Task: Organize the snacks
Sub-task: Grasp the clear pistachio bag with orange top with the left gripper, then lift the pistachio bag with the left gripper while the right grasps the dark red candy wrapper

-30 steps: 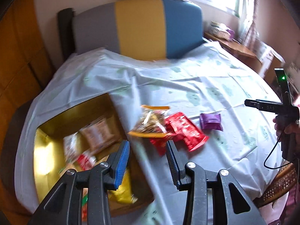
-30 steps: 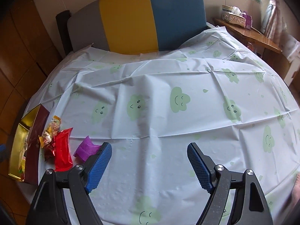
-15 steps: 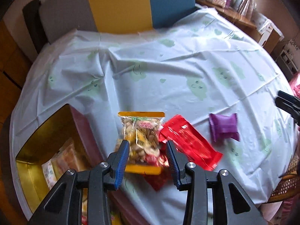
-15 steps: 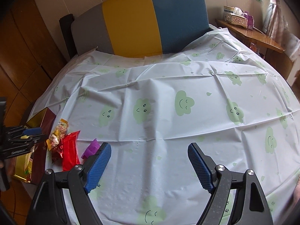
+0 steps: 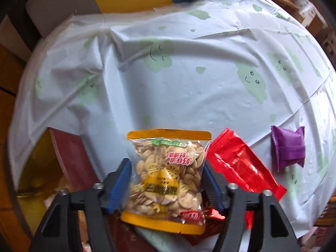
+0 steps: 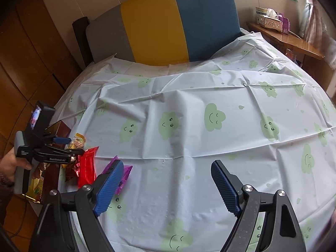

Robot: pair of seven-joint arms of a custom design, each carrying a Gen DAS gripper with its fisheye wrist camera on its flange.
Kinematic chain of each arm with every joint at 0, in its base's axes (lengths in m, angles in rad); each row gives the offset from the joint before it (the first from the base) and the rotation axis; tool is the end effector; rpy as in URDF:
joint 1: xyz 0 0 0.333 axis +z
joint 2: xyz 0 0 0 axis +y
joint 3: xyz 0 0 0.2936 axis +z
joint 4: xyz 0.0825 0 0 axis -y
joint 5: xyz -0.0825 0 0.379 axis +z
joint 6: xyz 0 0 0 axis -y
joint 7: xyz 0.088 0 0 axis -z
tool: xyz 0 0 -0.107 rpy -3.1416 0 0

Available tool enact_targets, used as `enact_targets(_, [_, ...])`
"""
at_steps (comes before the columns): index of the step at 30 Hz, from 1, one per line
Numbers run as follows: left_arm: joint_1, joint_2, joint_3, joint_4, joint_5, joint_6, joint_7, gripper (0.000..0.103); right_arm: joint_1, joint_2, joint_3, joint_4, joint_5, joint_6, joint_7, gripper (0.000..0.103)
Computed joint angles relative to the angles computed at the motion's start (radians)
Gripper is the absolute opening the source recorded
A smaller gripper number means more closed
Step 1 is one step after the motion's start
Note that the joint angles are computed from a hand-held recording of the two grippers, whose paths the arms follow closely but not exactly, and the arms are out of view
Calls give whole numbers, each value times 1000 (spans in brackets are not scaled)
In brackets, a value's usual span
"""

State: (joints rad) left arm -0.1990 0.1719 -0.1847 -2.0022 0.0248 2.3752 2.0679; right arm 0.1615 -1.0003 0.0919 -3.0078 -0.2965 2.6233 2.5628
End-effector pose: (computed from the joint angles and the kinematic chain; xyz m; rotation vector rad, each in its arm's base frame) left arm 0.5556 -0.2209 0.3755 -0.9966 2.8185 -0.2175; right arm 0.2992 0.0794 0.4366 -1.2547 2.2247 -0.5308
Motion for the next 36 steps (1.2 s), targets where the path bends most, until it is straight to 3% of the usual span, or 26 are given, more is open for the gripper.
enact_targets(4, [15, -34, -11, -36, -74, 13, 68, 47, -2, 2, 3, 1, -1, 3, 2, 86])
enact_targets(10, [28, -145, -26, -131, -301, -26, 222, 43, -2, 6, 14, 9, -12, -7, 1, 86])
enact_targets(18, [-23, -365, -5, -341, -574, -114, 406, 42, -4, 6, 16, 12, -20, -23, 6, 86])
enact_targets(22, [-70, -487, -17, -489, -582, -22, 451, 42, -1, 12, 16, 15, -22, -32, 6, 86])
enact_targets(27, [-112, -609, 5, -638, -599, 48, 498, 42, 1, 18, 18, 19, -28, -41, 5, 86])
enact_targets(30, [-140, -675, 21, -727, -615, 135, 532, 42, 1, 23, 21, 22, -32, -46, 8, 86])
enact_targets(34, [-178, -736, 69, -801, -659, 187, 575, 47, 2, 34, 28, 29, -38, -58, 13, 86])
enact_targets(36, [-176, -727, 76, -805, -660, 177, 564, 51, 2, 37, 31, 31, -41, -65, 19, 86])
